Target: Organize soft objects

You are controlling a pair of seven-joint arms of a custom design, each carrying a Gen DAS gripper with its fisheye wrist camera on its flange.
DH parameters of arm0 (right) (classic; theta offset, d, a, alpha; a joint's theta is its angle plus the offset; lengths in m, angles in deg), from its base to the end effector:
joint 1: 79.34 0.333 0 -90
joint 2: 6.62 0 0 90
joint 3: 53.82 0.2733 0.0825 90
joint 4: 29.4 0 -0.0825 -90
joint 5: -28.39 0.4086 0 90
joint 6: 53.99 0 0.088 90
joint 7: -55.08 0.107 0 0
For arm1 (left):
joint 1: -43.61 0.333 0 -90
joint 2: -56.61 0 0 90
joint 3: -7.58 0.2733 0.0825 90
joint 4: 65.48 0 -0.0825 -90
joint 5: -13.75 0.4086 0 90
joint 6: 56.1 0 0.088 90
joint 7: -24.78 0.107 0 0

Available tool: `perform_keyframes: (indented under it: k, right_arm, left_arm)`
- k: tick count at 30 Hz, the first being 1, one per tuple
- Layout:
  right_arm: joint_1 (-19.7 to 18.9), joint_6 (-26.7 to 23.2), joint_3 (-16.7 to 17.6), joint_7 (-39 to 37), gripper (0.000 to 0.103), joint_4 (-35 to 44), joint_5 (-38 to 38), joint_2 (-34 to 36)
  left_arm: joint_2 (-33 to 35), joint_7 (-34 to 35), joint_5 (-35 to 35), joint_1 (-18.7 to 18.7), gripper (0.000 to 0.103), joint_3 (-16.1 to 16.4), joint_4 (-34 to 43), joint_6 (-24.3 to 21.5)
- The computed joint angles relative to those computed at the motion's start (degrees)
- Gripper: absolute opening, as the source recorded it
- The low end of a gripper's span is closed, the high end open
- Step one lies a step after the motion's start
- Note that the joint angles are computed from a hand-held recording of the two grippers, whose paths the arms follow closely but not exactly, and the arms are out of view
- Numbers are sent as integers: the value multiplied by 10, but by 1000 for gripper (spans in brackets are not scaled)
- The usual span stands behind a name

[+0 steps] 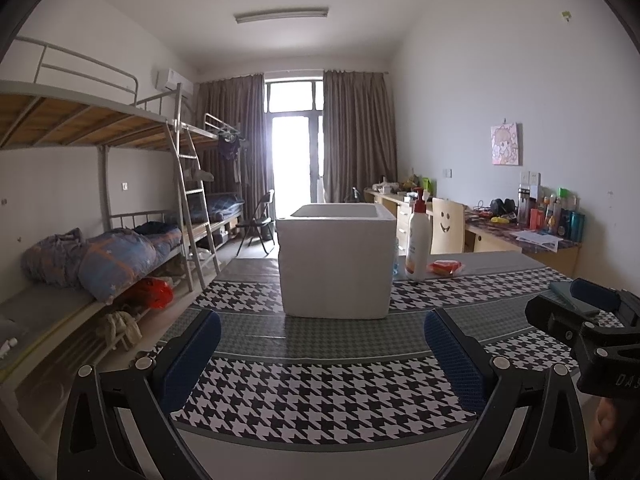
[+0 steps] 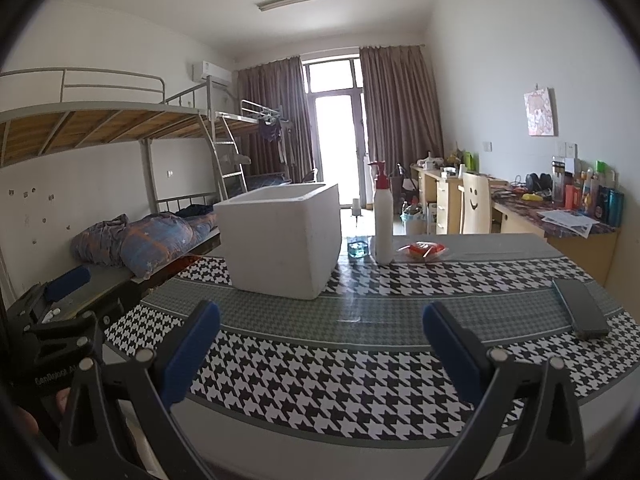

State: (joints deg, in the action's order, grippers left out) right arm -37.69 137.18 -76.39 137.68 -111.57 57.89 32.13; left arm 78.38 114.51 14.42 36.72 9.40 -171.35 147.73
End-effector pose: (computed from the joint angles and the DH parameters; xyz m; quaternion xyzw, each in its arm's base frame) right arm 0.6980 0.2729 0.4291 -0.6070 0.5263 -0.3469 0.4839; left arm 0.6738 -0.0639 0.4320 -0.5251 0.5861 -0.4525 0.4195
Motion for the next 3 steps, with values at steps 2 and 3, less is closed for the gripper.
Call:
perform_keyframes:
  k: [2, 3]
  right_arm:
    - [-2, 1, 2, -1, 102, 0, -1, 0]
    - [-1, 1, 2, -1, 102, 0, 0, 0]
  left_arm:
    - [-2, -4, 7, 5, 102, -4, -2, -1]
    - [-1, -6, 10, 7, 102, -6, -1, -3]
